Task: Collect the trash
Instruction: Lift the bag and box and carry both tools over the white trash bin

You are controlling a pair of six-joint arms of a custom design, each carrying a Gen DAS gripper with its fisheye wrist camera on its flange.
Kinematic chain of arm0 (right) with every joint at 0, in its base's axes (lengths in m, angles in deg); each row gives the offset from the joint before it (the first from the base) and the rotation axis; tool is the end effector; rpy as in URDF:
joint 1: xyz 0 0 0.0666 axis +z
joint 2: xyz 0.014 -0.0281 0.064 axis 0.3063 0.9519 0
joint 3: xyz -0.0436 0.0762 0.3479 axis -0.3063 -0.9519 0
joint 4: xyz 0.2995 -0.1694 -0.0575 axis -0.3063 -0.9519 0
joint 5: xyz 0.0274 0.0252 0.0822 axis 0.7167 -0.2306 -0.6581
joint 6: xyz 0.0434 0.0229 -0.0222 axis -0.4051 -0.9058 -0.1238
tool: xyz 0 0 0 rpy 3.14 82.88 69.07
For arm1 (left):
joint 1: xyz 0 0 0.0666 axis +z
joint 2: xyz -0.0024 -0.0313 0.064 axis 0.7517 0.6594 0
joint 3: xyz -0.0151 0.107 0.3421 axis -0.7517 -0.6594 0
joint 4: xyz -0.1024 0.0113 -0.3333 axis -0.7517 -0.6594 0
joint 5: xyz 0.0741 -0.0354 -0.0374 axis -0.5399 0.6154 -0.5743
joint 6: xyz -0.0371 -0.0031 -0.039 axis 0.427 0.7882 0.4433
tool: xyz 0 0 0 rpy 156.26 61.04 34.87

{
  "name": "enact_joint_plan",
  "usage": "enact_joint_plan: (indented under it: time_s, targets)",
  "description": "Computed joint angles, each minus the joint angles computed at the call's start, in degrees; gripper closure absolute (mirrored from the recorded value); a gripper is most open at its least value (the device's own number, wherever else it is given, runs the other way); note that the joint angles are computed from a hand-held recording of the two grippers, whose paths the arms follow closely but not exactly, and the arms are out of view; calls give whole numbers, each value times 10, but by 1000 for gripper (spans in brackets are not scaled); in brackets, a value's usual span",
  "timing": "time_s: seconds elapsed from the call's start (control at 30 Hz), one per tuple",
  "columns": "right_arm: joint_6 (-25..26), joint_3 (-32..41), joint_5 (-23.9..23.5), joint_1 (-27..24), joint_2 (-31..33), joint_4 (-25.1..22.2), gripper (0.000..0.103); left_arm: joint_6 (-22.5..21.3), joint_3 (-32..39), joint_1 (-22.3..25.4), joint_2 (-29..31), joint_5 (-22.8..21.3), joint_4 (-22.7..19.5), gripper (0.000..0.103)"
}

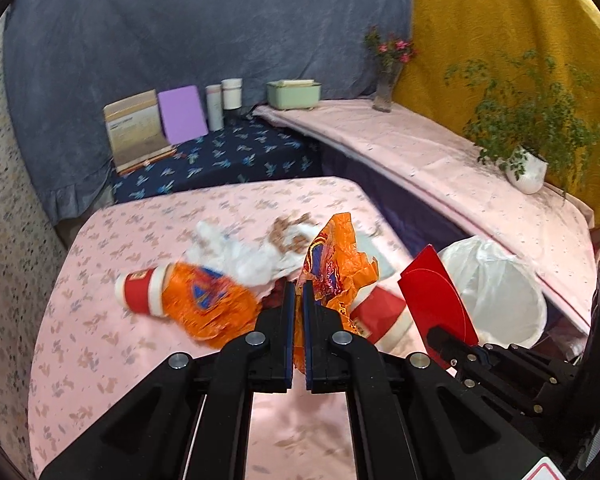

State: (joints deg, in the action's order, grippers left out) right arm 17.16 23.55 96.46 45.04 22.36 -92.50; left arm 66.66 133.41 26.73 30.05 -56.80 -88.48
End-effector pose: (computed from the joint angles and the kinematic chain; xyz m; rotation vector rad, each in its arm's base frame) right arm 0.4601 0.2251 0.3534 0.2297 2.2752 0.2161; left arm 0.5009 -0.2033 0.4044 0.3622 2.2533 -0.2466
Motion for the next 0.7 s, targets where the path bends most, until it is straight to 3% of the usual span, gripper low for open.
enact_joint_plan:
  time_s: [0.33,0.7]
  targets:
    - [-23,-84,53,-91,-77,2,103,-18,161,-80,105,57,-40,101]
    - [-43,-131,40,-182,-84,-1,103,-42,385,-146,278,105,-127,101]
